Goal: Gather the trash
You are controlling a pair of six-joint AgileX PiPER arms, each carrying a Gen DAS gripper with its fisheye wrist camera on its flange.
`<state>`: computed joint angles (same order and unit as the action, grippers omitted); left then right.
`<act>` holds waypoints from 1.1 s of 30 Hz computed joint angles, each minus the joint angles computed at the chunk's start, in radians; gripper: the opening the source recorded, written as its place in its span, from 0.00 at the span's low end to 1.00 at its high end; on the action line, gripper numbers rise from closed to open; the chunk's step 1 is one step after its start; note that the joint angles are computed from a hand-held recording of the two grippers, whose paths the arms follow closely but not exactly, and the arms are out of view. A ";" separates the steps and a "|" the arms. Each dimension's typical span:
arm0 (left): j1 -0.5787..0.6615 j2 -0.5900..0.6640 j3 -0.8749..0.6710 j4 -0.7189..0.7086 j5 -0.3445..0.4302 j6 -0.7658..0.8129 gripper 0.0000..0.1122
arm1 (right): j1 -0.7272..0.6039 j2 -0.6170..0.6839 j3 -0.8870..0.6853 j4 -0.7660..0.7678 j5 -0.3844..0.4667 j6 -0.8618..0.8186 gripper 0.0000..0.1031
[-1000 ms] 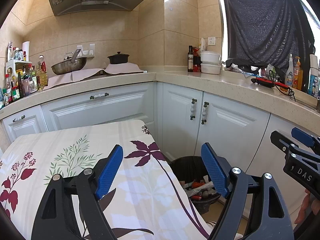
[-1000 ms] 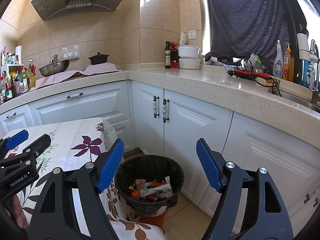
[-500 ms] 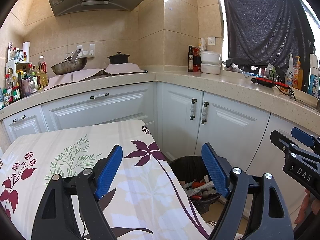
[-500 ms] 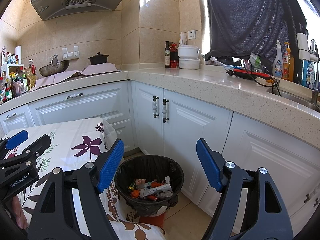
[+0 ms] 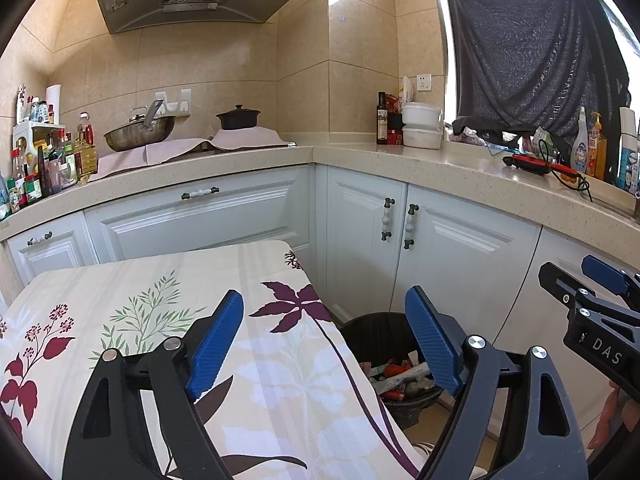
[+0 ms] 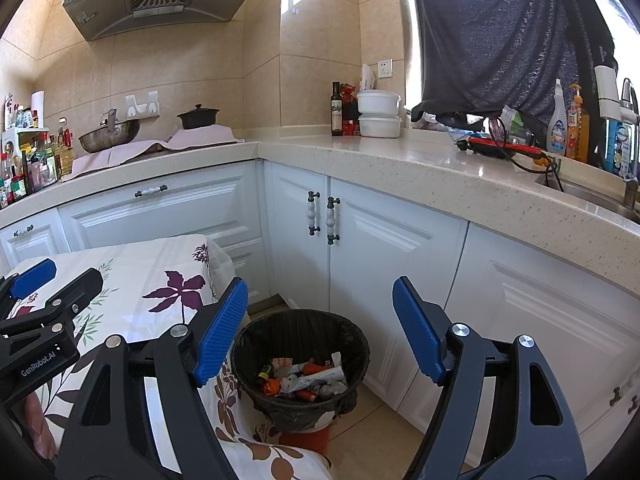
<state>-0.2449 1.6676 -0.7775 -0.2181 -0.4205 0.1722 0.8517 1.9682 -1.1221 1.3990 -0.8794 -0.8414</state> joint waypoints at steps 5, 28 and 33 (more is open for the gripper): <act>-0.002 0.000 0.002 0.000 -0.008 -0.003 0.73 | 0.001 0.001 -0.001 0.001 -0.001 0.000 0.71; -0.039 0.007 0.013 -0.034 -0.045 0.051 0.80 | 0.005 0.010 -0.013 0.008 0.001 -0.006 0.71; -0.039 0.018 -0.003 -0.091 -0.031 0.132 0.80 | 0.006 0.023 -0.024 0.004 0.007 -0.005 0.72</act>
